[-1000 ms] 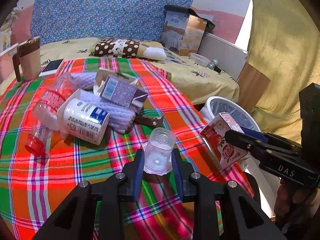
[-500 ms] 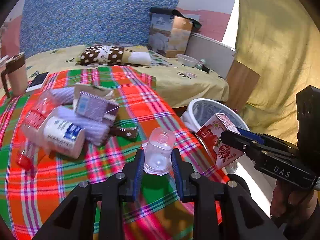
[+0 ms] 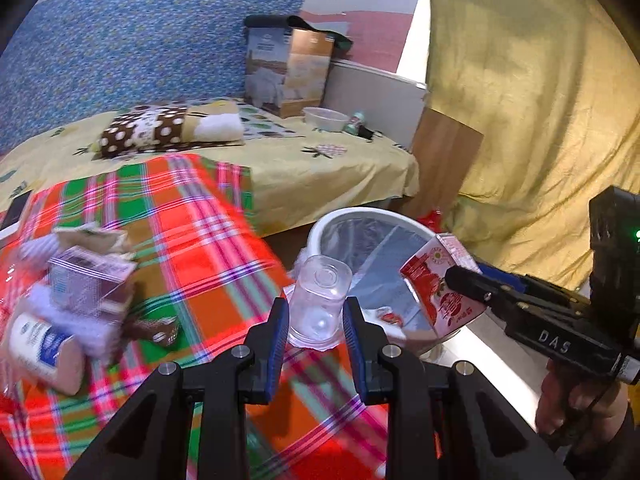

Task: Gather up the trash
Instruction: 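Open both grippers over the bin to drop cup and carton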

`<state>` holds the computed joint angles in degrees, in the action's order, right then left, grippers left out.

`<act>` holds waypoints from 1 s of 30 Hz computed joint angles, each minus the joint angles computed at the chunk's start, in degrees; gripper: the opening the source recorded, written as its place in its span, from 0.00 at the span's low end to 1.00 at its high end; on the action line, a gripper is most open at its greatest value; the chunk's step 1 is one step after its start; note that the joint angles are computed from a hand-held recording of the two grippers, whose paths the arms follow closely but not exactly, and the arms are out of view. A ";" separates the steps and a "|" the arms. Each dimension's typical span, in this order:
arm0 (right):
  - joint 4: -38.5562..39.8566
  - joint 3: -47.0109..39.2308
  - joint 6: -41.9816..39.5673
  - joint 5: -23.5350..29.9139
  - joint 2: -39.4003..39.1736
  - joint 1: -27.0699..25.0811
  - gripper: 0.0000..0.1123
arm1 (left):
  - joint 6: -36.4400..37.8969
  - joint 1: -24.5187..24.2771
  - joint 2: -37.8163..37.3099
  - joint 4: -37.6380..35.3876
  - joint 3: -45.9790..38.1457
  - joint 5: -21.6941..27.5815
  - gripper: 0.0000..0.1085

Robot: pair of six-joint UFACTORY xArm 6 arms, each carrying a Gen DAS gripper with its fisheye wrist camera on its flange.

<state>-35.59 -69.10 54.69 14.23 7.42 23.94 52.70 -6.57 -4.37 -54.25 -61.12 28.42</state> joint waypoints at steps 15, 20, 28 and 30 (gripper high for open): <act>0.34 1.86 1.09 0.16 0.02 -4.06 0.35 | -2.75 -5.84 12.46 3.15 -12.38 1.71 0.26; 2.37 2.20 -0.22 0.43 0.57 -4.62 0.35 | -4.44 -6.64 15.80 4.70 -15.55 2.78 0.26; 7.81 2.29 -4.78 2.41 1.26 -4.69 0.35 | -5.09 -7.33 18.10 4.79 -16.95 2.25 0.26; 7.49 2.35 -4.25 2.48 1.20 -4.85 0.36 | -5.32 -7.38 18.34 5.03 -17.23 2.49 0.26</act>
